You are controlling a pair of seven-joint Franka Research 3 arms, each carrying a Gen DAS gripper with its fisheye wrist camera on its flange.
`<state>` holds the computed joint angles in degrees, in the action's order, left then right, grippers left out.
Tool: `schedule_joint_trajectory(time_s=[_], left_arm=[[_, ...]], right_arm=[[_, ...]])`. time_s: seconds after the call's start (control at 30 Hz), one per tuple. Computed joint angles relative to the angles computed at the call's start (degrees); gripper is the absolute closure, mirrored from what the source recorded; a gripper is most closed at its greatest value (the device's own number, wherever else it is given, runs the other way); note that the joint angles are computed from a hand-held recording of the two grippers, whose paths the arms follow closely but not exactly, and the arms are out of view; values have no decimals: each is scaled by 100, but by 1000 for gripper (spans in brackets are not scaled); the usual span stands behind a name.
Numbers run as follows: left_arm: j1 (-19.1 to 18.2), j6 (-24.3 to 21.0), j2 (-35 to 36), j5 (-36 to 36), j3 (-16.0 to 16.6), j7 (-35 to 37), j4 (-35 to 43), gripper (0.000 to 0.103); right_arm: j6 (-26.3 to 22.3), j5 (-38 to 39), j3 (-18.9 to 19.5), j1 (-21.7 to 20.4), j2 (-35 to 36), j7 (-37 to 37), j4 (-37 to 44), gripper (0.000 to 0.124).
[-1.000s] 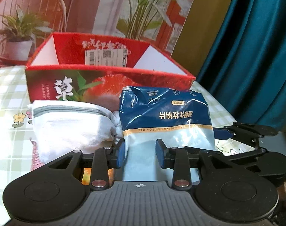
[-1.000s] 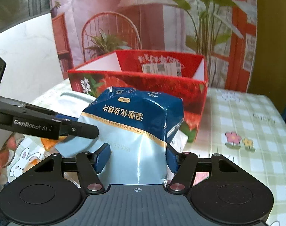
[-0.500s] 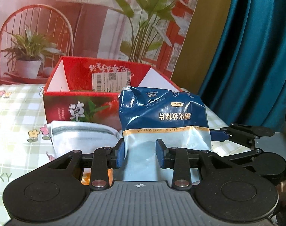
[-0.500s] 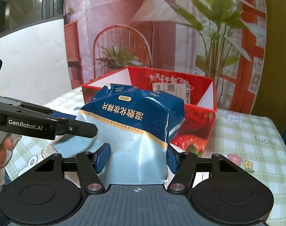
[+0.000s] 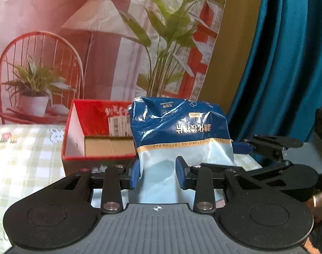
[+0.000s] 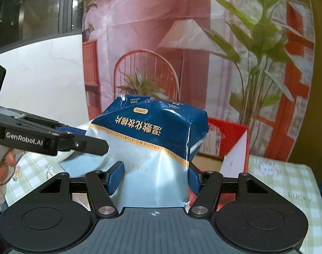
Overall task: Organize soft objects
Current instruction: 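Lift the cotton pad bag and lower it into the red box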
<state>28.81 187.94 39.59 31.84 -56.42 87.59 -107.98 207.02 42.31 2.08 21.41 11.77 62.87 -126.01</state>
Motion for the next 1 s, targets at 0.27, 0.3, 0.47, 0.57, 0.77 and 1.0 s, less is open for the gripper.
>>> schedule_joint_trajectory(time_s=[0.27, 0.3, 0.47, 0.57, 0.77, 1.0], left_arm=[[-358, -459, 451, -286, -14, 542, 947, 63], [-454, -554, 537, -359, 15, 638, 1142, 63], [-1048, -982, 884, -764, 358, 978, 2157, 63], [-1465, -1275, 1114, -988, 645, 1153, 2846, 63], [-2425, -2012, 1626, -1337, 1434, 1383, 4336, 63], [-3377, -3268, 2485, -1698, 2160, 1791, 6317, 63]], right_arm=[[-491, -495, -113, -290, 346, 127, 793, 64], [-569, -672, -83, -407, 430, 254, 933, 64], [-979, -1140, -257, -555, 915, 466, 1724, 64], [-1217, -1576, -181, -802, 1218, 574, 2176, 64], [-1998, -1890, -376, -914, 1905, 934, 3210, 64], [-3198, -2225, -875, -786, 2701, 1941, 4339, 64]])
